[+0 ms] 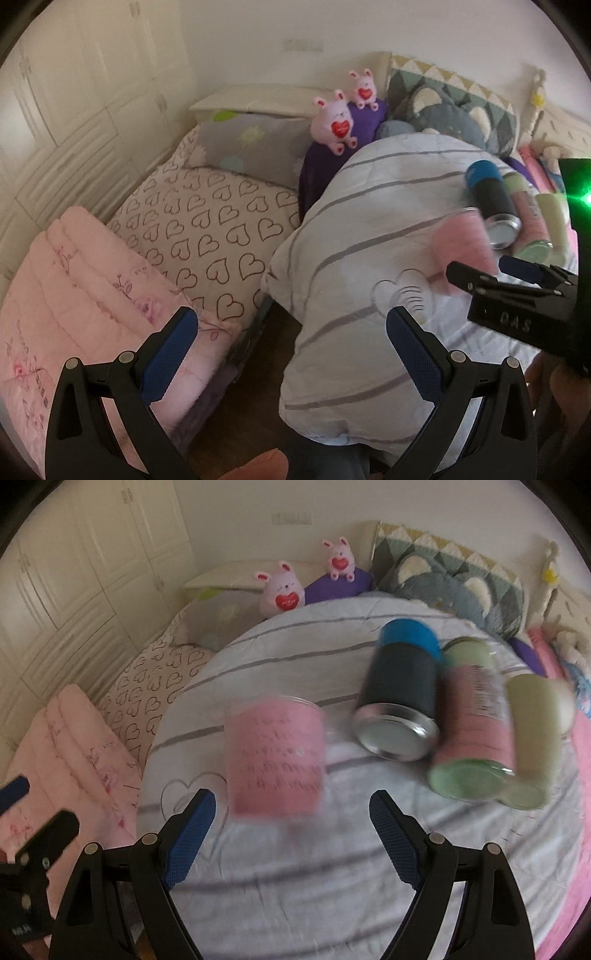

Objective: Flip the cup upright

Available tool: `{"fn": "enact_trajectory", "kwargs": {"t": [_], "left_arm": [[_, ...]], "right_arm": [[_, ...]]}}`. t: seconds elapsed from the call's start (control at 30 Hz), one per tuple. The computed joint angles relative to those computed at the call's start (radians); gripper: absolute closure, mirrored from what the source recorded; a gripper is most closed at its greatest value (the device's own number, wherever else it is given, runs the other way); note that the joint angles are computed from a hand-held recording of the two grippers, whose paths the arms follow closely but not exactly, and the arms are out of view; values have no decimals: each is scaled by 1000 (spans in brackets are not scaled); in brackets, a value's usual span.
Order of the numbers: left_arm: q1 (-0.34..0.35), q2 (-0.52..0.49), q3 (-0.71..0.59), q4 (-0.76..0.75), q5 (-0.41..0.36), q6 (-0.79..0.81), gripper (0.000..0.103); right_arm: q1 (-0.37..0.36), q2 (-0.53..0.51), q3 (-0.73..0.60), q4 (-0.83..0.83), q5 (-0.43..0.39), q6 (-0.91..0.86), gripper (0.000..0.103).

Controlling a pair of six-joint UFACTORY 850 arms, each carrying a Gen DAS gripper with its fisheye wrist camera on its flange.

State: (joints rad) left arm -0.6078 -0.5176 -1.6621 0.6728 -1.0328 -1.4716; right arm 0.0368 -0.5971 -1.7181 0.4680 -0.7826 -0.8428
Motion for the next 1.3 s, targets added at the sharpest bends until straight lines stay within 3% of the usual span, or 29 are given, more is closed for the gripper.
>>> {"fn": "enact_trajectory", "kwargs": {"t": [0.27,0.3,0.33,0.37,0.53,0.7,1.0,1.23,1.3], "left_arm": [[16,17,49,-33,21,-17,0],[16,18,51,-37,22,-19,0],[17,20,53,-38,24,-21,0],[14,22,55,-38,22,-23,0],[-5,23,46,-33,4,-25,0],[-37,15,15,-17,-15,-24,0],[-106,-69,-125,-25,-35,58,0],[-158,-147,-261,-35,-86,127,0],[-170,-159,-285,-33,-109,125,0]], "right_arm": [[21,-57,-52,-27,-36,62,17],[21,-54,-47,-23,-29,56,21],[23,-48,-37,-29,-14,54,40],[23,-55,-47,-35,-15,58,40],[5,-61,-61,10,-52,13,41],[-49,7,7,91,-54,-75,41],[-223,149,160,74,32,-63,41],[-260,110,168,52,66,-17,40],[-269,91,153,62,47,-23,21]]}}
